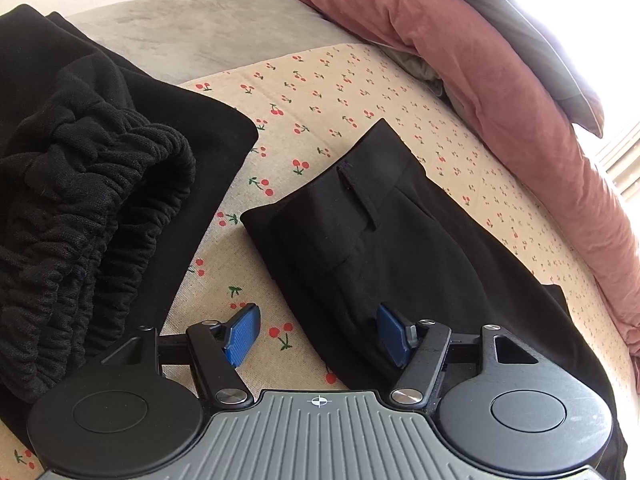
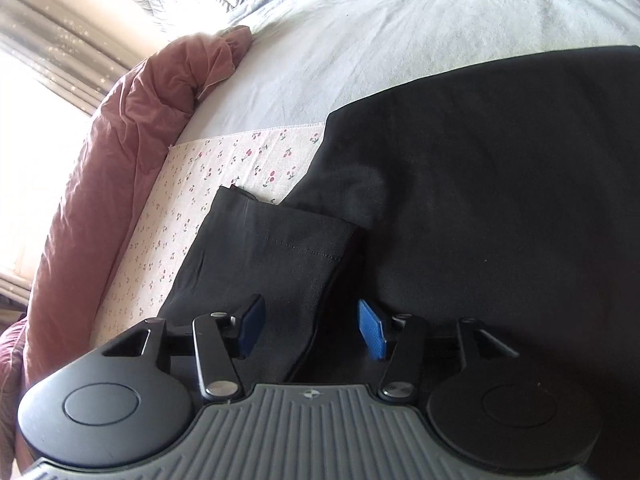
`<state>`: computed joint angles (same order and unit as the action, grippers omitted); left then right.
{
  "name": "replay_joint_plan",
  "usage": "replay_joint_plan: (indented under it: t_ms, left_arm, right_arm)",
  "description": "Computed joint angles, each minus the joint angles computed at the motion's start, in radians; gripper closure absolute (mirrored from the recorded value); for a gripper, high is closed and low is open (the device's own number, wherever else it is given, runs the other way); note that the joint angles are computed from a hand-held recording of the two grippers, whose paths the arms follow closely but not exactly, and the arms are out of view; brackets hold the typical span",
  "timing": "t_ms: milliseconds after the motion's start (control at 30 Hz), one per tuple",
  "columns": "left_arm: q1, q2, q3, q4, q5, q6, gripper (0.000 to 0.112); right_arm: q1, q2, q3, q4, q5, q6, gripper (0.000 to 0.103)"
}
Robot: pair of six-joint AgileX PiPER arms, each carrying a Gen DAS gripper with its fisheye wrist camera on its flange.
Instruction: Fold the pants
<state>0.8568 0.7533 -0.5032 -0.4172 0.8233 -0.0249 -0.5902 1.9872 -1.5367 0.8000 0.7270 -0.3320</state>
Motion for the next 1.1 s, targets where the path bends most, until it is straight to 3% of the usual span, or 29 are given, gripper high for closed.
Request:
replay_joint_plan:
  t_ms: [67,100,133,233,300,367,400,433,500,567,667,867,933,1000,1100]
  left_arm:
    - [0.007,-0.004,-0.009,0.005,0.02,0.0,0.047]
    - [0.019,-0.011,-0.017,0.001,0.041,0.007,0.047]
    - [0.049,-0.022,-0.027,-0.022,0.068,0.042,0.047]
    - [0.086,-0.075,-0.075,-0.029,0.136,0.076,0.047]
    - [-0.001,-0.122,-0.121,0.075,0.13,-0.043,0.046]
    - [-0.162,-0.142,-0.16,0.232,0.106,-0.241,0.044]
    - [-0.256,-0.141,-0.186,0.315,0.099,-0.341,0.044]
    - [-0.353,-0.133,-0.204,0.4,0.095,-0.441,0.044]
    - [-0.553,-0.099,-0.252,0.566,0.102,-0.634,0.044]
    - [-0.742,-0.044,-0.296,0.722,0.119,-0.808,0.044]
    - [-0.923,0.085,-0.364,0.854,0.099,-0.921,0.038]
    - [-0.963,0.49,-0.568,0.737,-0.061,-0.724,0.035]
    - [-0.937,0.633,-0.652,0.626,-0.118,-0.61,0.035]
    - [-0.934,0.761,-0.731,0.562,-0.16,-0.531,0.035]
    - [-0.963,0.904,-0.825,0.581,-0.181,-0.495,0.037]
  right_arm:
    - [0.037,0.006,-0.01,-0.074,-0.053,0.023,0.071]
    - [0.049,0.016,-0.023,-0.113,-0.062,0.042,0.095]
    - [0.046,0.025,-0.036,-0.112,-0.047,0.047,0.103]
    - [0.018,0.017,-0.017,-0.024,-0.058,0.012,0.103]
    - [0.021,0.0,-0.007,-0.017,-0.066,-0.006,0.103]
    - [0.055,-0.009,-0.019,-0.128,-0.079,0.039,0.103]
    - [0.083,0.001,-0.045,-0.228,-0.071,0.091,0.103]
    - [0.104,0.012,-0.069,-0.327,-0.047,0.144,0.089]
    - [0.136,0.002,-0.076,-0.447,-0.047,0.261,0.083]
    - [0.149,-0.067,-0.013,-0.571,-0.109,0.374,0.078]
    - [0.182,-0.209,0.136,-0.545,-0.277,0.242,0.058]
    - [0.457,-0.381,0.364,-0.282,-0.297,-0.358,0.056]
    - [0.544,-0.387,0.414,-0.187,-0.264,-0.558,0.056]
    - [0.604,-0.367,0.415,-0.134,-0.238,-0.648,0.056]
    - [0.661,-0.34,0.4,-0.144,-0.205,-0.633,0.056]
